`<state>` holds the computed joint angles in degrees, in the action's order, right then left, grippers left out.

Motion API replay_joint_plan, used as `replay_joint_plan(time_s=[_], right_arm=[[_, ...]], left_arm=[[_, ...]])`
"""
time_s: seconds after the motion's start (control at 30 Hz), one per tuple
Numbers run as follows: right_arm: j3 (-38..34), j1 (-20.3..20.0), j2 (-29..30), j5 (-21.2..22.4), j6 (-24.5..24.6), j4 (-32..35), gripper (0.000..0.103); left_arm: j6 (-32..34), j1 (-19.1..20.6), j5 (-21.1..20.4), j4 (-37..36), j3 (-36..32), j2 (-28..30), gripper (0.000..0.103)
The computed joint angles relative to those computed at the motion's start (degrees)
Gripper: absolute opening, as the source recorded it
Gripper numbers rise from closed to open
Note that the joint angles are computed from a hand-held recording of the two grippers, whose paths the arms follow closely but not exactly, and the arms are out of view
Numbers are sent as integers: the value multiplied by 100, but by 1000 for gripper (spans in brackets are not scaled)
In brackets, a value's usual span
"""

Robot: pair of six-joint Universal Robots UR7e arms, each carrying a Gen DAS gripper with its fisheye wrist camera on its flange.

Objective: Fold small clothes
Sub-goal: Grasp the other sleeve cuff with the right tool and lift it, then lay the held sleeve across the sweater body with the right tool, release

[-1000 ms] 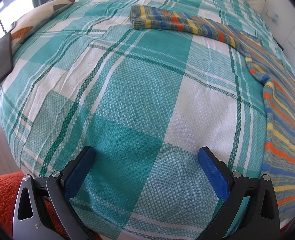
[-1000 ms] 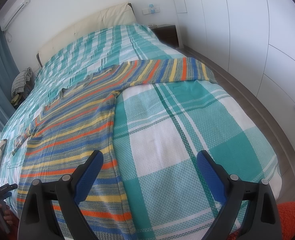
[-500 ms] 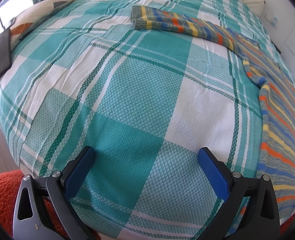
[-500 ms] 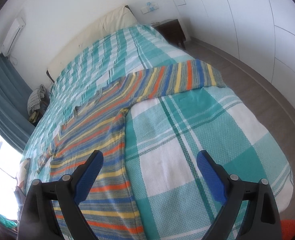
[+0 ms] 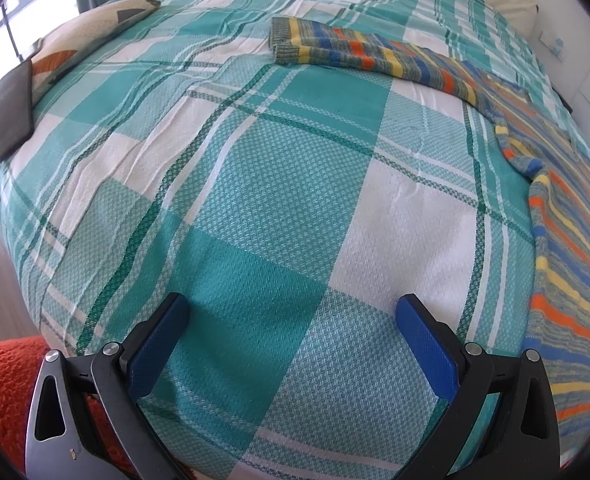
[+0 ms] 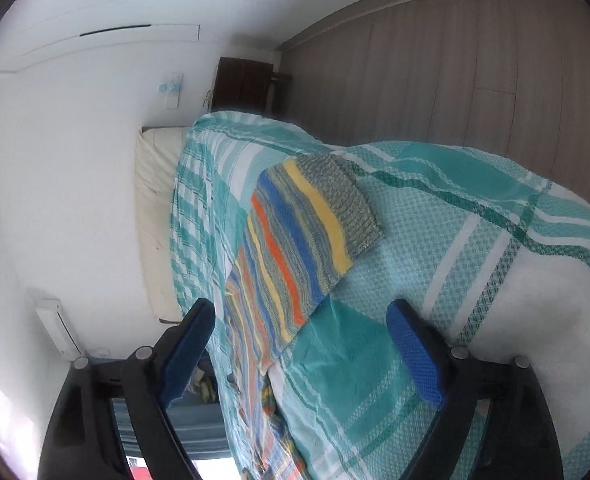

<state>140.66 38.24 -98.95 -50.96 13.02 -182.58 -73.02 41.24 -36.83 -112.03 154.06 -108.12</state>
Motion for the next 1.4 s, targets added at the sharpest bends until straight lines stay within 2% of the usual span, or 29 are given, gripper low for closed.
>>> replay_joint_plan(time_s=[0.07,0.13,0.2,0.3,0.33,0.4,0.43,0.5,0.53,0.6,0.67,0.73,0.8,0.83,0.87,1.0,1.1,1.13,1.2,1.23,1.27,1.3,1.33,1.4], right_arm=[[-57,9,381,86,496,-833,88],[-151,60,653,-5,890,-1324,87],[-261,169,775,-276,1029,-1423,75],[-433,366,722,-853,738,-927,31],[-496,408,664,-1024,612,-639,7],[-537,482,479,-1187,423,-417,7],[-506,627,361,-1303,269,-514,7],[-514,1049,161,-1201,-299,-516,7],[-561,1400,75,-1262,-669,-392,7],[-774,2350,132,-1556,-1431,-39,6],[-1099,3324,514,-1954,-2011,390,6],[-1458,4012,1054,-2184,-2313,821,9],[-1827,4439,1685,-2312,-2420,1289,34],[-1983,4561,1946,-2390,-2419,1533,67],[-1987,4585,2111,-2405,-2423,1537,75],[-1861,4454,2266,-2425,-2275,1203,75],[-1947,4104,2270,-2461,-1898,1386,75],[-2028,3996,2320,-2578,-1698,1518,75],[-2077,3842,2452,-3349,-1321,1504,75],[-2046,3691,2478,-3588,-1306,1501,65],[-1978,3563,2457,-3588,-1310,1459,52],[-1878,3436,2386,-3347,-1327,1348,53],[-1736,3286,2258,-2891,-1362,1223,55],[-1409,3116,1862,-2154,-1522,1118,63]], left_arm=[[-61,25,38,23,-35,94,103],[-158,37,74,58,-67,181,103],[-252,44,108,87,-84,235,103],[-336,53,154,103,-99,290,103],[-344,54,164,100,-99,300,103],[-318,60,164,72,-92,282,103],[-281,63,165,27,-83,273,103],[-229,59,167,-30,-58,238,103],[-207,63,169,-50,-54,235,103],[-204,61,175,-43,-54,236,103],[-174,82,173,-71,-64,245,103],[-127,99,155,-120,-66,243,103],[-60,119,138,-184,-63,226,103],[1,135,138,-227,-61,210,103],[41,139,137,-259,-48,187,103],[120,135,141,-308,-26,162,103],[68,125,146,-264,-39,189,103],[53,124,151,-248,-47,199,103],[25,112,158,-224,-49,207,103],[21,104,159,-219,-45,198,103],[23,98,154,-207,-45,184,103],[42,93,137,-177,-57,154,103],[3,50,90,-6,-101,82,102],[-338,-284,94,800,-282,-57,100]])
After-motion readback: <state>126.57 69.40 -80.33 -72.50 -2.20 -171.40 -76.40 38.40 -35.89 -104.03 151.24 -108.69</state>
